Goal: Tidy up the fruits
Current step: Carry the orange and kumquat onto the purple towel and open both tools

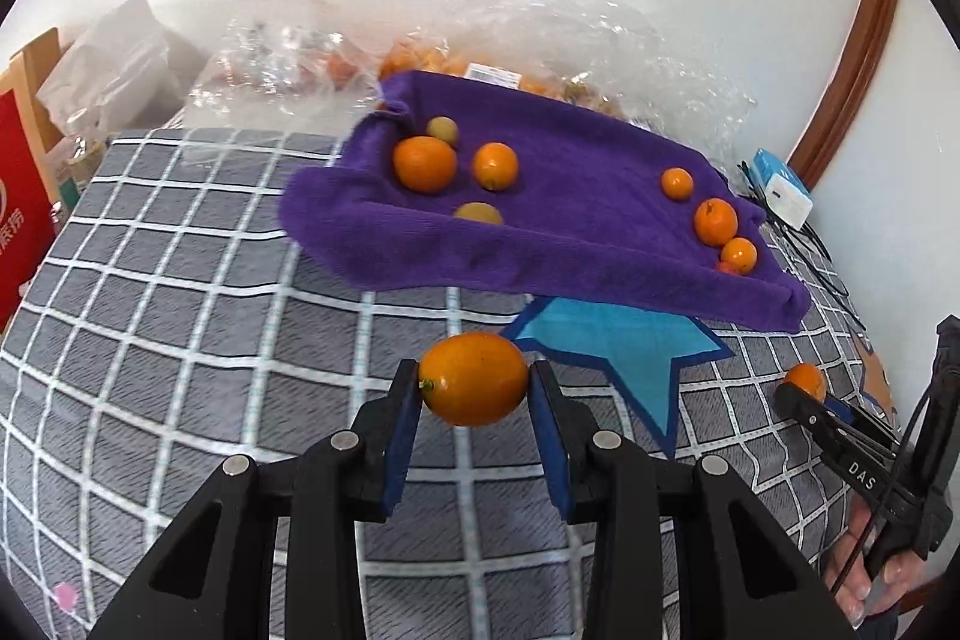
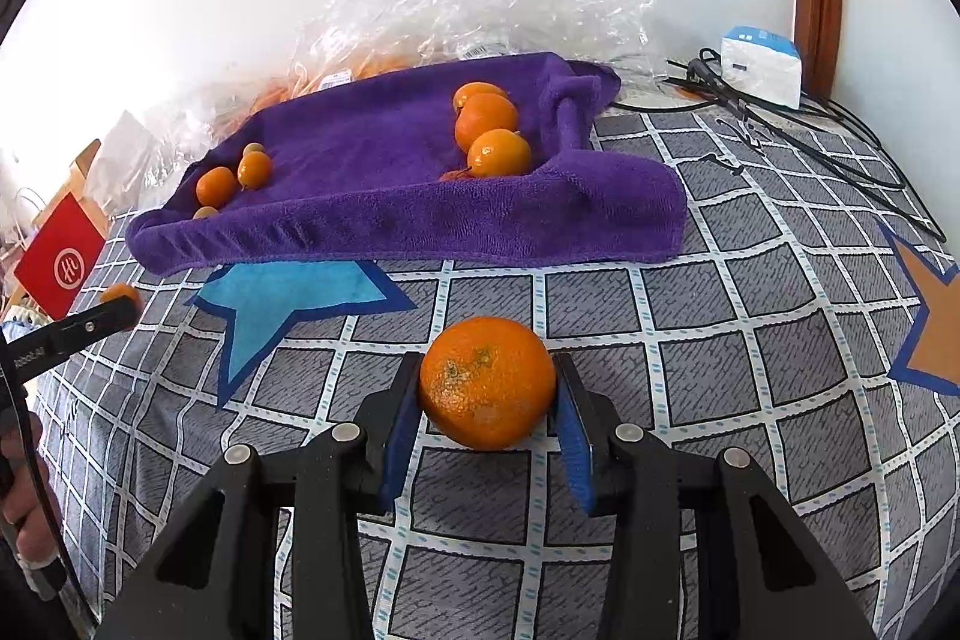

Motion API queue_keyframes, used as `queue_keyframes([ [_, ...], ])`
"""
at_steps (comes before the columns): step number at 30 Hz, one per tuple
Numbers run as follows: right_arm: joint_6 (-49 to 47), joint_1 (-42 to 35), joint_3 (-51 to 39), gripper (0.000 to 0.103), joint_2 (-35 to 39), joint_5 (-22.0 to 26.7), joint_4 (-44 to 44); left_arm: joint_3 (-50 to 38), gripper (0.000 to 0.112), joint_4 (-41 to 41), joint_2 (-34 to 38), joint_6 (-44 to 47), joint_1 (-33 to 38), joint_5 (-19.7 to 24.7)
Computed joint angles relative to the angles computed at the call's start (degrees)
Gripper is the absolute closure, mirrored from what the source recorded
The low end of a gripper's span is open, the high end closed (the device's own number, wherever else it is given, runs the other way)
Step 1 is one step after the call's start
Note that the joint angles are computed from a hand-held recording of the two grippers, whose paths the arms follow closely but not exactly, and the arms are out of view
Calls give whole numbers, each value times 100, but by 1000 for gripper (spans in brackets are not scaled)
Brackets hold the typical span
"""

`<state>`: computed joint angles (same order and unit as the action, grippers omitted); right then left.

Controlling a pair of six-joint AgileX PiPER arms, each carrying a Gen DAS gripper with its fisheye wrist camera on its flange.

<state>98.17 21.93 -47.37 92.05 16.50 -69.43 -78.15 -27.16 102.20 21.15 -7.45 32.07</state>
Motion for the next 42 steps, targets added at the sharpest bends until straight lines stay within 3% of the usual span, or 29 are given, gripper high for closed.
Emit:
queue_keyframes([
  [10, 329, 53, 93, 61, -96, 35, -404, 380, 78, -588, -303, 636, 436, 48],
  [15, 392, -109, 136, 61, -125, -280, -468, 337, 78, -825, -420, 819, 609, 161],
  [19, -281, -289, 87, 61, -105, -486, 268, 217, 78, -815, -456, 799, 669, 269],
  [23, -943, -246, -89, 61, -51, -252, 1066, 67, 78, -731, -487, 799, 684, 385],
  [33, -2045, 233, -1123, 61, -237, 722, 1587, -592, 78, -432, -403, 517, 557, 455],
  [42, -3005, 45, -2277, 61, 24, 910, 2043, -1806, 78, -149, 46, -82, 465, 534],
])
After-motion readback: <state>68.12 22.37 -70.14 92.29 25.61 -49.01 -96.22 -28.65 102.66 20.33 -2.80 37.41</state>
